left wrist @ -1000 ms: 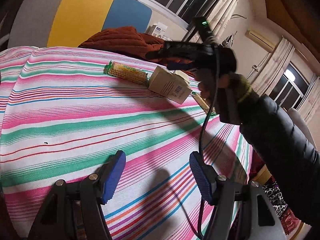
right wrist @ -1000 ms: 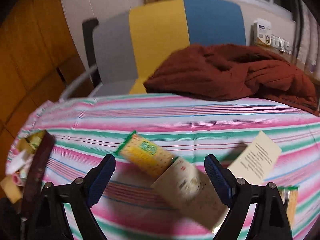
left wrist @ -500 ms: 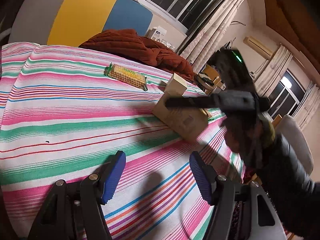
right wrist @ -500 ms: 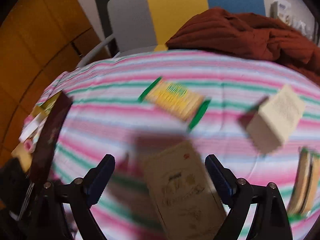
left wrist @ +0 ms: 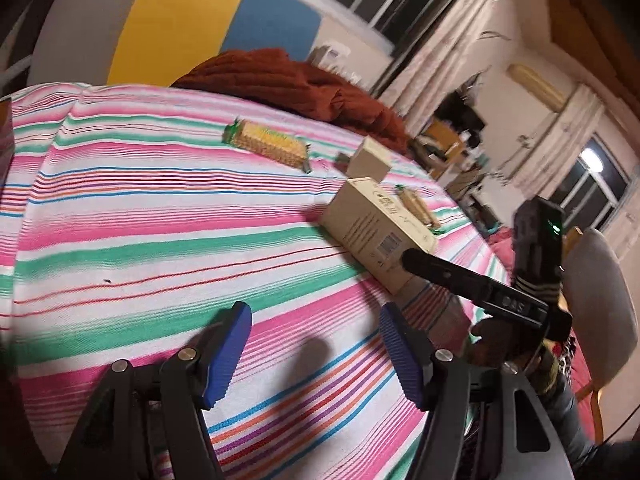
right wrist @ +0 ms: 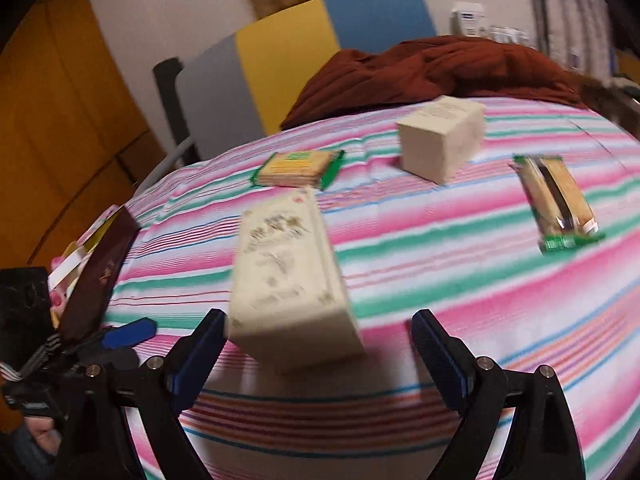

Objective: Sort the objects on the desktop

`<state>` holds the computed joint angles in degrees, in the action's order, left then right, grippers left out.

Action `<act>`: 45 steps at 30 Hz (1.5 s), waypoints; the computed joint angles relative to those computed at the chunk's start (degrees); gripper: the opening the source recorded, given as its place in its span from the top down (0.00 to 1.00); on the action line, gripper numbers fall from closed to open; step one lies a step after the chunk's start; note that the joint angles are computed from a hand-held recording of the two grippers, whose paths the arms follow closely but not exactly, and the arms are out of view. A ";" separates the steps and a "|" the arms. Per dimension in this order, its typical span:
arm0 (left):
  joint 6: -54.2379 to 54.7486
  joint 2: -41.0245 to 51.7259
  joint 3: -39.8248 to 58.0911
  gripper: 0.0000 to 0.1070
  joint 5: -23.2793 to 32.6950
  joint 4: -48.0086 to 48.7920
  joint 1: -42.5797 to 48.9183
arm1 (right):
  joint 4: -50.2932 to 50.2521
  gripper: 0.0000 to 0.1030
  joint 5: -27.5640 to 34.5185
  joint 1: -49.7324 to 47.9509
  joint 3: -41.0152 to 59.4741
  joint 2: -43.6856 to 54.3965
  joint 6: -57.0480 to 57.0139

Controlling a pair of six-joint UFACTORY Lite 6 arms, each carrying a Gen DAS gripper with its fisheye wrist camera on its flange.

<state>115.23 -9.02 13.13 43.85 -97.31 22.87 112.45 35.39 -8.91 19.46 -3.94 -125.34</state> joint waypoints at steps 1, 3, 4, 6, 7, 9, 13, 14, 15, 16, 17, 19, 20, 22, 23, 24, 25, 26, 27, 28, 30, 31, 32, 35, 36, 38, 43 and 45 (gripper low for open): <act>-3.78 -1.28 1.23 0.36 -2.45 1.14 -1.68 | 1.38 0.09 1.50 -0.98 -0.56 0.59 -1.59; -9.99 -2.30 4.33 0.36 -5.70 3.33 -4.03 | -1.15 0.09 4.57 -4.07 0.12 1.97 -0.18; -13.87 -1.36 7.70 0.36 -7.22 4.57 -5.59 | -2.76 0.09 6.56 -5.97 0.62 3.11 0.63; -21.64 1.51 14.73 0.36 -10.29 7.57 -8.58 | -5.10 0.09 10.38 -8.87 1.52 5.47 1.38; -25.43 4.38 19.53 0.36 -12.24 9.02 -10.73 | -5.52 0.08 11.61 -9.53 1.73 6.25 1.41; -28.33 10.01 27.36 0.36 -17.35 10.46 -15.52 | -4.73 0.08 12.75 -9.39 1.56 6.95 0.74; -34.63 21.91 42.30 0.36 -26.73 17.75 -23.08 | -6.13 0.07 15.35 -11.22 2.07 8.34 0.69; -38.40 25.19 46.39 0.36 -28.34 22.07 -24.52 | -6.11 0.07 15.65 -11.32 1.95 8.35 0.56; -42.49 28.51 50.52 0.36 -28.70 26.48 -25.44 | -6.15 0.07 16.04 -11.49 1.85 8.44 0.38; -47.97 32.77 55.91 0.36 -28.43 32.48 -26.36 | -6.49 0.06 16.61 -11.84 1.92 8.73 0.27; -53.79 35.55 59.70 0.35 -28.44 38.47 -27.02 | -6.81 0.05 17.20 -12.18 1.99 9.05 0.16; -65.62 42.94 69.19 0.35 -27.81 50.47 -28.30 | -7.25 0.05 18.54 -12.84 2.12 9.85 -0.22; -71.54 46.19 73.49 0.35 -26.93 56.46 -28.77 | -7.46 0.04 19.14 -13.18 2.12 10.17 -0.50; -83.43 53.91 84.01 0.35 -23.98 68.46 -29.81 | -7.69 0.04 20.10 -13.69 2.10 10.72 -1.08; -87.64 57.77 89.31 0.35 -21.64 72.94 -30.11 | -7.73 0.04 20.52 -13.91 2.08 10.95 -1.40; -90.54 60.56 93.09 0.35 -20.02 75.63 -30.39 | -7.77 0.04 20.98 -14.17 2.04 11.17 -1.69; -91.93 63.10 96.42 0.35 -18.38 76.84 -30.37 | -7.98 0.04 21.47 -14.49 2.10 11.48 -1.85; -93.07 65.02 99.00 0.35 -16.96 77.86 -30.28 | -8.07 0.04 22.07 -14.82 2.16 11.88 -2.14; -94.20 67.26 101.80 0.35 -15.34 78.61 -30.00 | -8.16 0.04 22.67 -15.14 2.21 12.29 -2.43; -93.16 68.12 102.59 0.35 -14.40 76.96 -29.43 | -8.19 0.04 23.10 -15.35 2.25 12.61 -2.69; -87.75 66.73 99.47 0.35 -13.97 70.19 -27.75 | -7.82 0.04 22.99 -15.12 2.21 12.66 -2.94; -86.07 65.69 97.51 0.35 -13.99 68.14 -27.13 | -7.76 0.04 23.04 -15.12 2.18 12.71 -3.03; -83.89 63.79 94.21 0.35 -14.70 65.88 -26.55 | -7.70 0.04 23.07 -15.10 2.17 12.76 -3.10; -79.00 56.54 82.42 0.35 -18.55 61.62 -25.38 | -7.52 0.04 22.89 -14.89 2.33 12.94 -3.10; -77.99 54.31 79.11 0.35 -19.52 60.46 -25.03 | -7.55 0.04 22.86 -14.90 2.27 12.87 -3.10; -73.36 48.23 69.68 0.35 -22.40 55.63 -23.36 | -7.53 0.03 22.76 -14.82 2.37 12.94 -3.02; -61.79 35.98 52.05 0.35 -25.70 43.61 -18.80 | -7.45 0.03 22.58 -14.63 2.62 13.21 -2.94; -57.31 30.64 45.07 0.36 -26.08 38.93 -16.58 | -7.38 0.03 22.43 -14.51 2.71 13.23 -2.88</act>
<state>57.92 21.62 58.20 17.77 -58.37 6.29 105.06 57.82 -23.42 22.16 9.29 -128.23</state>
